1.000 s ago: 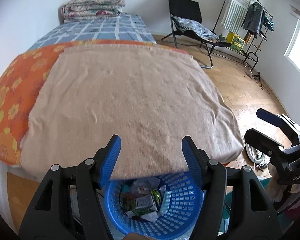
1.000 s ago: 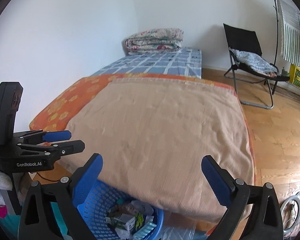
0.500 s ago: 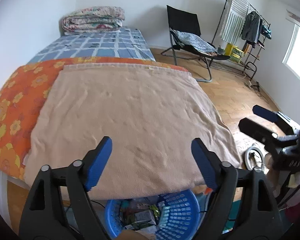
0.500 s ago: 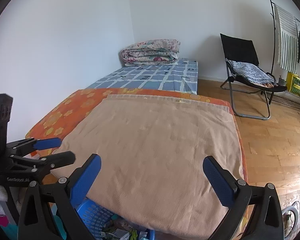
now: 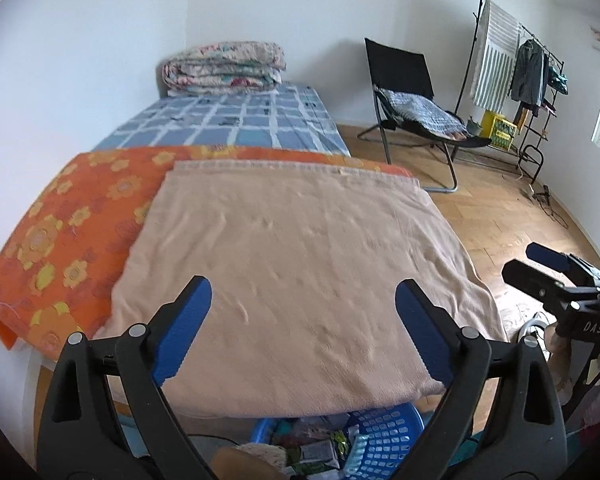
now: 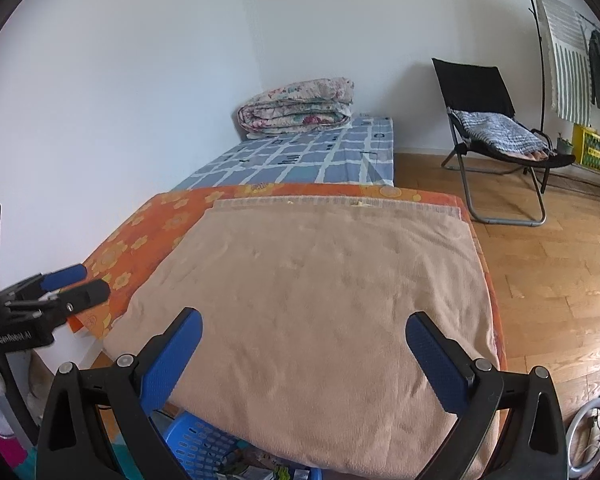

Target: Collect trash

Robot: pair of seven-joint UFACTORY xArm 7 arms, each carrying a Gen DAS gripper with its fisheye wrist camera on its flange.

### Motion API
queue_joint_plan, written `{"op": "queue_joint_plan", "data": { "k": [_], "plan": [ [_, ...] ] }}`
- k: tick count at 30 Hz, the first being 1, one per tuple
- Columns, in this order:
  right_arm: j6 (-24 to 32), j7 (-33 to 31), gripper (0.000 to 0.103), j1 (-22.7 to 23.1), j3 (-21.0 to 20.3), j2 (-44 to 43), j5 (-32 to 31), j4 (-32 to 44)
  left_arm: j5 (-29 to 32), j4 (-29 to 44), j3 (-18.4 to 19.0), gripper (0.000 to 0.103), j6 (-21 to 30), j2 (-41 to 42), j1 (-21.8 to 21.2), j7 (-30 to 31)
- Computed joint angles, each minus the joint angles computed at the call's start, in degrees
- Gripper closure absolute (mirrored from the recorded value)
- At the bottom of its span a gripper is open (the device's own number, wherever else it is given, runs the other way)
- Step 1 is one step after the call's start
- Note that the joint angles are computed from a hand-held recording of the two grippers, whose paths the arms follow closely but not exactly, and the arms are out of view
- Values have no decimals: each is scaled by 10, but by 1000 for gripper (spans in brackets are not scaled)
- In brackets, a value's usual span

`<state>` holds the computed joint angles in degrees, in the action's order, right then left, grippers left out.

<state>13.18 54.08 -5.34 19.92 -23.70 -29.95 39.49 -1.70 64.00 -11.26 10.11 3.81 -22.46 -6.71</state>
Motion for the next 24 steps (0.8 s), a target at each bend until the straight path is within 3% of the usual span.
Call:
{"op": "queue_joint_plan", "data": {
  "k": [7, 13, 24],
  "plan": [
    [-2, 14, 0, -11, 15, 3, -21, 6, -52, -9, -5, 1, -16, -11, 7, 37],
    [-1, 25, 0, -10, 17, 4, -32, 8, 3, -5, 6, 1, -1, -12, 2, -14],
    [5, 17, 0, 3, 3, 11, -30, 11, 37, 3, 8, 1, 19, -5, 2, -50]
  ]
}}
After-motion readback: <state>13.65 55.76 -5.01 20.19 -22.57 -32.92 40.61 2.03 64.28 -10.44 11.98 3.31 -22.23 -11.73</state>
